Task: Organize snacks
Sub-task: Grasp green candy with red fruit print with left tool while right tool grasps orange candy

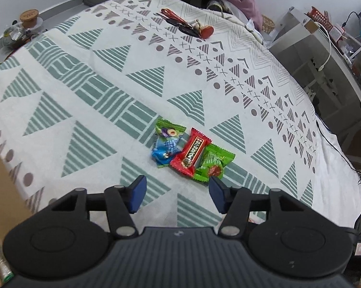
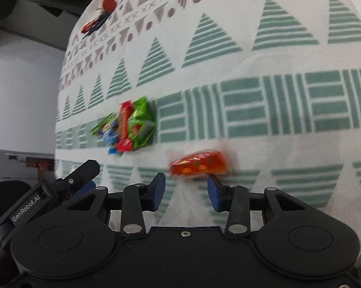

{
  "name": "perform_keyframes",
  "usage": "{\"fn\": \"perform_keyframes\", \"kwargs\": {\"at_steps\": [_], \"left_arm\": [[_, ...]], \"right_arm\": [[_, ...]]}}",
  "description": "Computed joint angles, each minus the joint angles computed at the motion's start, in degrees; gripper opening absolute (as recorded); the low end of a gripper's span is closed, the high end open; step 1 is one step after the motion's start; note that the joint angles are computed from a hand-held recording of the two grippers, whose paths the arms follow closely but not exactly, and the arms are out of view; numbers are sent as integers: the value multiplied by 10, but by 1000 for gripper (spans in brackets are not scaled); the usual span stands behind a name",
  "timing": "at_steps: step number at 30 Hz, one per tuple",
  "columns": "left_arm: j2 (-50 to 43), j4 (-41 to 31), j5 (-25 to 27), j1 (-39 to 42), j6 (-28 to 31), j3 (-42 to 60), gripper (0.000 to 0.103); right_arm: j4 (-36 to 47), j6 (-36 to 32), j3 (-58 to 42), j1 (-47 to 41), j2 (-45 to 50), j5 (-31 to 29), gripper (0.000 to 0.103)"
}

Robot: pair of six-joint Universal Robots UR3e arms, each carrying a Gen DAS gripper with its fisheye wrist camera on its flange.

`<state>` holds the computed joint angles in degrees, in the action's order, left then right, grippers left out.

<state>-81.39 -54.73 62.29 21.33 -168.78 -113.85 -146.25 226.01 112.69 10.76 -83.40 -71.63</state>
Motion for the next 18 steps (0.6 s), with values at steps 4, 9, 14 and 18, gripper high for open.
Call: {"fn": "perform_keyframes", "kwargs": {"at_steps": [4,9,14,18], "left_arm": [[-46,35,7,-29,-20,19,44],[-97,66,9,-68,-35,50,39],[-143,93,20,-105,-54,76,33],[-174,99,27,-126,-63,97,33]], "right_arm": [[-28,-6,12,-20,4,1,41],[-55,-10,19,-33,11,-9,40],[-65,-13,20,-40,16,-11,38],[-57,-17,25,-44,3,-22,40]]}}
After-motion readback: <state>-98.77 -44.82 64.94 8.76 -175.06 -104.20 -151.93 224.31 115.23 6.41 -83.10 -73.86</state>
